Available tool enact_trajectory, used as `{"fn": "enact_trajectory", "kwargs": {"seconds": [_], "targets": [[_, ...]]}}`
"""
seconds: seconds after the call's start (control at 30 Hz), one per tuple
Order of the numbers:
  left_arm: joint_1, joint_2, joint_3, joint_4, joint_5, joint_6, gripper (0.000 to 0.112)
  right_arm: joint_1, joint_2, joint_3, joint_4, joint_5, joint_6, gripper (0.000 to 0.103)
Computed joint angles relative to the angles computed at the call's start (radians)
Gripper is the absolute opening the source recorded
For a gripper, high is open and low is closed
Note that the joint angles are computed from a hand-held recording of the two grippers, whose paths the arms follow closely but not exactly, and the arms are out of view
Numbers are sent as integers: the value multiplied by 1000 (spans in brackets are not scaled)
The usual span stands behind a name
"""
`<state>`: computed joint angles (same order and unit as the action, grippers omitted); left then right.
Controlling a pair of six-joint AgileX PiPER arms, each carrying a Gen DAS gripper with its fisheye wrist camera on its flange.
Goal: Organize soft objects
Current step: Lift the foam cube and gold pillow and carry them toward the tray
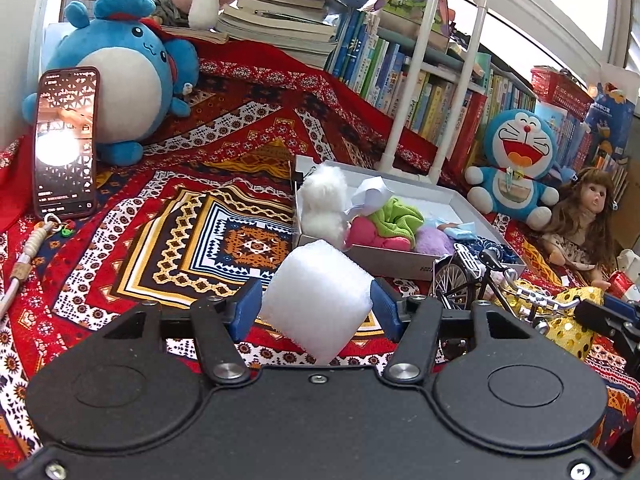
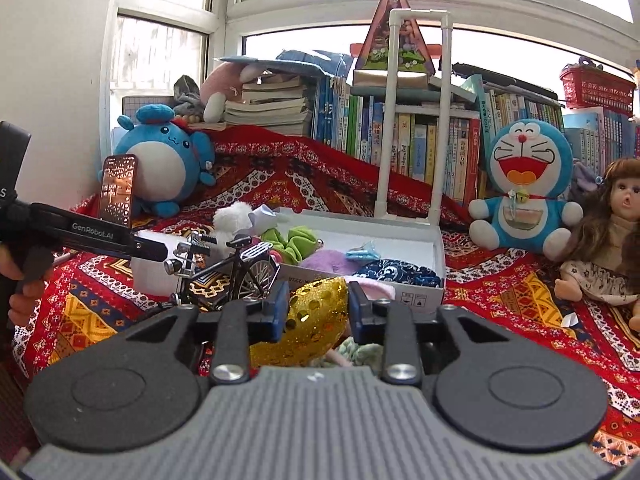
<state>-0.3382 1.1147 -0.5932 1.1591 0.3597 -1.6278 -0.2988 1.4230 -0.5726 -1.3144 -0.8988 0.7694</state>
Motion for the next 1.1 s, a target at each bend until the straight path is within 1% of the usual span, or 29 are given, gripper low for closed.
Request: {"fn": "enact_trajectory", "kwargs": {"seconds": [0.17,0.57,0.67,0.8,0.9,1.03,1.1], "targets": [[-12,-25,7,0,16,-3,57,-17,-17,-1,0,-15,13,35],[-34,-31,-34,-10,48,28,57,-21,-39,-40,21,4,80,30],[-30,-21,-57,-25,45,50,57,-11,-40,-59,36,21,98,30],[-1,1,-110,-55,17,95,57,16,-28,-125,39,57,167,30],[33,36,-167,-85,-28,140,57,48,-3,-201,30,107,249,30],[81,144,-276,-160,-86,218,57,105,66,-352,-30,185,413,30],[107,211,-346,-258,-111,311,57,138,115,-446,-85,213,525,30]]}}
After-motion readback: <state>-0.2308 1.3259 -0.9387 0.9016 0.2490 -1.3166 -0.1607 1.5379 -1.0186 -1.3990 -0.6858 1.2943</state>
